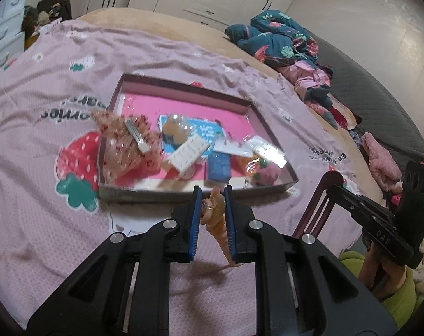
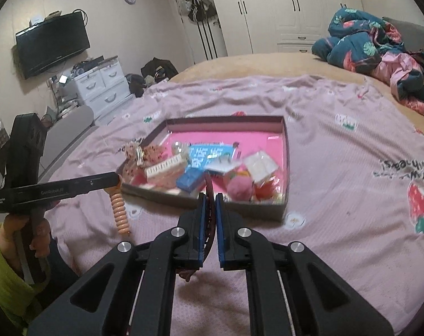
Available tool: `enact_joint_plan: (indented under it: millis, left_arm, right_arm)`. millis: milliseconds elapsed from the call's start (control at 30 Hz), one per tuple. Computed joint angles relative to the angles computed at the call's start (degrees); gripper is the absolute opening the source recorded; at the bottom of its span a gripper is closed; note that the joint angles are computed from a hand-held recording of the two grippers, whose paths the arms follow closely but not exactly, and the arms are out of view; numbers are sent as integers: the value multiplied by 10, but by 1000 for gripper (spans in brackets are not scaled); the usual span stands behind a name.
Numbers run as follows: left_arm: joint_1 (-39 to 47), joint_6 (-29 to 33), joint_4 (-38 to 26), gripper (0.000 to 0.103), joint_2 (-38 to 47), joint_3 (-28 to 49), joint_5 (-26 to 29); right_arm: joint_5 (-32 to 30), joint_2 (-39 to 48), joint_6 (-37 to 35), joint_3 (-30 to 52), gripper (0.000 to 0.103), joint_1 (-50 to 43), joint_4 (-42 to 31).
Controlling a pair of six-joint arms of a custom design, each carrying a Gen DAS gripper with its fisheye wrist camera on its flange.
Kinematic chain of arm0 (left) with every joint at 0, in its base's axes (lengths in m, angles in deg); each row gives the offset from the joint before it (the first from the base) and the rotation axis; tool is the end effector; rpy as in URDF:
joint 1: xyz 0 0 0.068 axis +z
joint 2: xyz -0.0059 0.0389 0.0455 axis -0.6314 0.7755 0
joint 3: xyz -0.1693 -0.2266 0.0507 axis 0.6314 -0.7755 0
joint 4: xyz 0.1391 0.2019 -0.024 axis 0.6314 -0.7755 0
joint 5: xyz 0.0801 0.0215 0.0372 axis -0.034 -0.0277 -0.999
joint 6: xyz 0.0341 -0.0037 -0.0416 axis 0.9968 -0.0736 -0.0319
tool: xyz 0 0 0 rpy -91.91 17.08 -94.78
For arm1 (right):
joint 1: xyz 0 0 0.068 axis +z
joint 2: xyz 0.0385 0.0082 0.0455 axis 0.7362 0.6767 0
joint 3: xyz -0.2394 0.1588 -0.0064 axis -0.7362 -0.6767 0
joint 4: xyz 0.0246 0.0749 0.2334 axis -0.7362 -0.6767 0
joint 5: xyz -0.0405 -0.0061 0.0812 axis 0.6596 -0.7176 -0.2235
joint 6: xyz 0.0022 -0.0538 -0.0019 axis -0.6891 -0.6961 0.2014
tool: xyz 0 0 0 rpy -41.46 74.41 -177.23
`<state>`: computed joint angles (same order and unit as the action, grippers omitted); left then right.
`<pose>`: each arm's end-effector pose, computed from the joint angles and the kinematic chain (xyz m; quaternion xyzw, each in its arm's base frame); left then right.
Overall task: Organize jewelry
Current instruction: 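Carry the hair tie with the left tool while the right carries the maroon clip into the box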
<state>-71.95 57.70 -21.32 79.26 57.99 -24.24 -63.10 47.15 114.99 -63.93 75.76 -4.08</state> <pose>0.2502 -0.1752 0.2085 0.2153 0.8879 -0.2891 0.2860 0.1299 0.0596 0.1988 0.0521 0.8917 0.1006 0.4382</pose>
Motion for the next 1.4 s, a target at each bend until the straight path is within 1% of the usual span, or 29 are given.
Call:
enact_joint_plan:
  millis: [267, 433, 633, 700, 867, 1033, 1267, 1400]
  left_arm:
    - [-15, 17, -39, 9, 7, 71, -22]
    - [-16, 28, -59, 9, 22, 118, -36]
    - [-11, 34, -66, 9, 58, 164, -57]
    - [-8, 37, -63, 9, 71, 176, -68]
    - [5, 41, -54, 9, 97, 189, -86]
    - [26, 33, -40, 9, 124, 193, -86]
    - [43, 29, -20, 9, 152, 187, -90]
    - [51, 26, -12, 9, 168, 186, -94]
  right_arm:
    - [-44, 13, -53, 41, 7, -75, 7]
    - [-79, 54, -88, 73, 7, -130, 34]
    - [-119, 124, -104, 99, 7, -180, 85]
    - [-119, 152, -107, 104, 7, -186, 103]
    - [-131, 230, -109, 109, 7, -202, 150]
    - [-136, 299, -100, 103, 7, -204, 196]
    - [-142, 370, -92, 110, 7, -197, 223]
    - [-137, 393, -89, 115, 7, -189, 230]
